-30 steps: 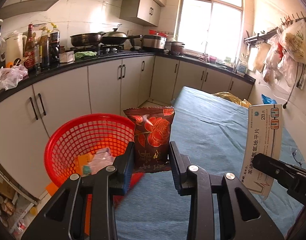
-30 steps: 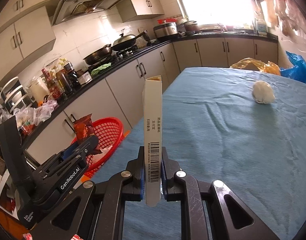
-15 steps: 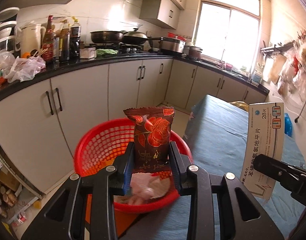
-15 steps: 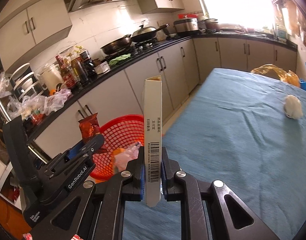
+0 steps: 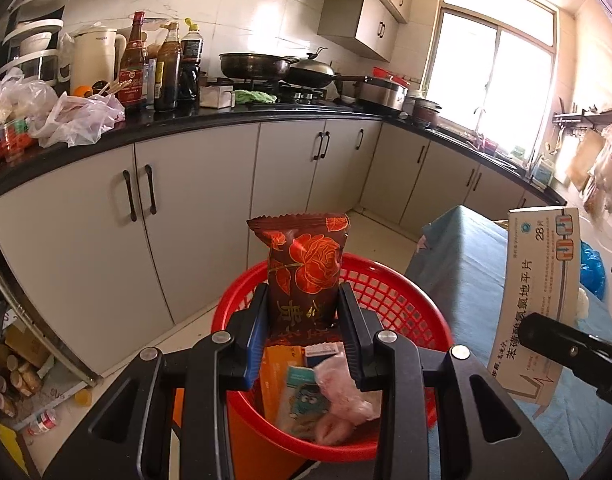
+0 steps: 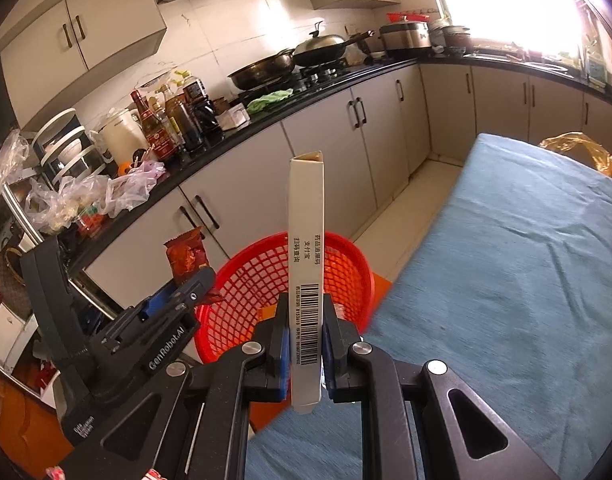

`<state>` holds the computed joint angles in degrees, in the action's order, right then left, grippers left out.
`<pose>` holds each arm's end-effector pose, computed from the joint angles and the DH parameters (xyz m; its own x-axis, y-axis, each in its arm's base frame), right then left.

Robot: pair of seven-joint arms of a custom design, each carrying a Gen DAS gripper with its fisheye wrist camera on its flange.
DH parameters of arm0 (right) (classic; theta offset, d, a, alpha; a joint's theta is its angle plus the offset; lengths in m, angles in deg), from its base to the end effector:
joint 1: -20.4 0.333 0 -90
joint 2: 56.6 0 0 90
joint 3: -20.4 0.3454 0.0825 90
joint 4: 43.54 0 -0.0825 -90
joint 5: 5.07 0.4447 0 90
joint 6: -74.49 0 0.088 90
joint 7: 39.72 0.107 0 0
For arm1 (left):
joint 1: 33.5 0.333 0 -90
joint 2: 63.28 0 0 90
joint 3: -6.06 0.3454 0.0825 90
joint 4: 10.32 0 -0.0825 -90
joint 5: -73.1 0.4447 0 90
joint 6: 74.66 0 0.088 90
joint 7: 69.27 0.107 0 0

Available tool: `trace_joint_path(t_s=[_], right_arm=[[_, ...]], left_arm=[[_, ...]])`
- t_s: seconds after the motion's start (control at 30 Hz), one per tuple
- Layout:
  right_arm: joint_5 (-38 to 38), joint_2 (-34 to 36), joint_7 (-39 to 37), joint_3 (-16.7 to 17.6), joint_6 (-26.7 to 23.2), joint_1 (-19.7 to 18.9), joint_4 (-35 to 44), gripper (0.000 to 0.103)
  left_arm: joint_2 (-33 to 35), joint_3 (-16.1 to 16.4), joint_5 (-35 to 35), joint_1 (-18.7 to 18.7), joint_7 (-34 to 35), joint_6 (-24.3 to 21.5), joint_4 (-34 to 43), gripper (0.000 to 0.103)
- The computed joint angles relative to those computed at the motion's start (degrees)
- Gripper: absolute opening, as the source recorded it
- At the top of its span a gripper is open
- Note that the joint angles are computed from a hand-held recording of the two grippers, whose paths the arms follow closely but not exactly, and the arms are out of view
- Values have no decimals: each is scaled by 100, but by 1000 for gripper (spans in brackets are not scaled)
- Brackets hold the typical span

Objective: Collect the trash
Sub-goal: 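Open both tools to drop the snack bag and box into the basket, then move the right tool to the white tissue ball and grasp it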

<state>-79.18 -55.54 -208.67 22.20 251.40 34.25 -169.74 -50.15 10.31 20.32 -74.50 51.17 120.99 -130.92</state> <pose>0.5518 0.2365 0.4236 -0.0644 -0.9422 -0.3288 -0.6341 0.2930 -0.7156 0.5672 -0.3136 0.3996 -0.2523 -0.9520 0.1733 -0.5705 0.0017 -0.8213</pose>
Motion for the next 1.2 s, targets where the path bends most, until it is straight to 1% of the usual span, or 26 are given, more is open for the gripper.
trace_joint_path(t_s=[0.07, 0.17, 0.37, 0.53, 0.57, 0.63, 0.67, 0.7, 0.73, 0.77, 0.8, 0.83, 0.87, 0.9, 0.93, 0.97, 1.03, 1.07, 1.13, 1.2], right_arm=[[236, 115, -263, -2, 37, 3, 100, 14], [650, 280, -685, -55, 90, 70, 229, 14], [1689, 563, -1689, -233, 220, 263, 371, 14], [2280, 731, -2227, -396, 211, 460, 434, 14], [2467, 776, -2399, -393, 196, 464, 457, 14], [2833, 855, -2727, -377, 131, 472, 500, 15], [2910, 877, -2772, -436, 113, 527, 505, 17], [3045, 888, -2879, -460, 121, 542, 488, 21], [3292, 895, -3082, -410, 163, 489, 448, 26], [3291, 872, -3030, -535, 234, 581, 398, 26], [3258, 851, -2961, -678, 271, 701, 372, 26], [3003, 781, -2672, -993, 367, 946, 301, 26], [2667, 712, -2324, -1315, 435, 1196, 254, 26], [2202, 622, -1860, -1610, 451, 1420, 214, 26], [1576, 516, -1250, -1834, 440, 1565, 187, 26], [967, 395, -675, -1969, 405, 1632, 154, 26], [-3, 83, 213, -2011, 189, 1589, 0, 26], [-345, -101, 527, -1977, 58, 1511, -125, 26], [-727, -485, 885, -1896, -165, 1300, -452, 26], [-868, -870, 1061, -1823, -389, 1061, -812, 26]], left_arm=[[45, 161, -137, -157, 115, -49, 68, 32], [132, 499, -262, -458, 191, -150, 173, 32], [288, 1156, -107, -994, -68, -368, 285, 32], [386, 1491, 157, -1273, -400, -500, 309, 32], [405, 1508, 222, -1274, -476, -534, 316, 32], [428, 1383, 384, -1116, -620, -600, 337, 33], [440, 1375, 462, -1088, -684, -660, 350, 35], [465, 1486, 527, -1165, -771, -725, 379, 42], [466, 1515, 580, -1181, -854, -753, 370, 53], [438, 1345, 637, -1022, -907, -699, 343, 55], [421, 1300, 702, -982, -968, -646, 313, 55], [408, 1368, 765, -1048, -1030, -619, 283, 55], [389, 1368, 839, -1044, -1088, -606, 260, 55], [357, 1366, 912, -1050, -1146, -590, 230, 55], [325, 1365, 983, -1059, -1207, -577, 200, 55], [286, 1289, 1074, -993, -1266, -558, 169, 55], [169, 1085, 1283, -842, -1382, -518, 90, 55], [122, 995, 1396, -773, -1438, -520, 65, 55], [-2, 593, 1695, -439, -1553, -552, 1, 56], [-103, 212, 1973, -121, -1648, -618, -44, 57]])
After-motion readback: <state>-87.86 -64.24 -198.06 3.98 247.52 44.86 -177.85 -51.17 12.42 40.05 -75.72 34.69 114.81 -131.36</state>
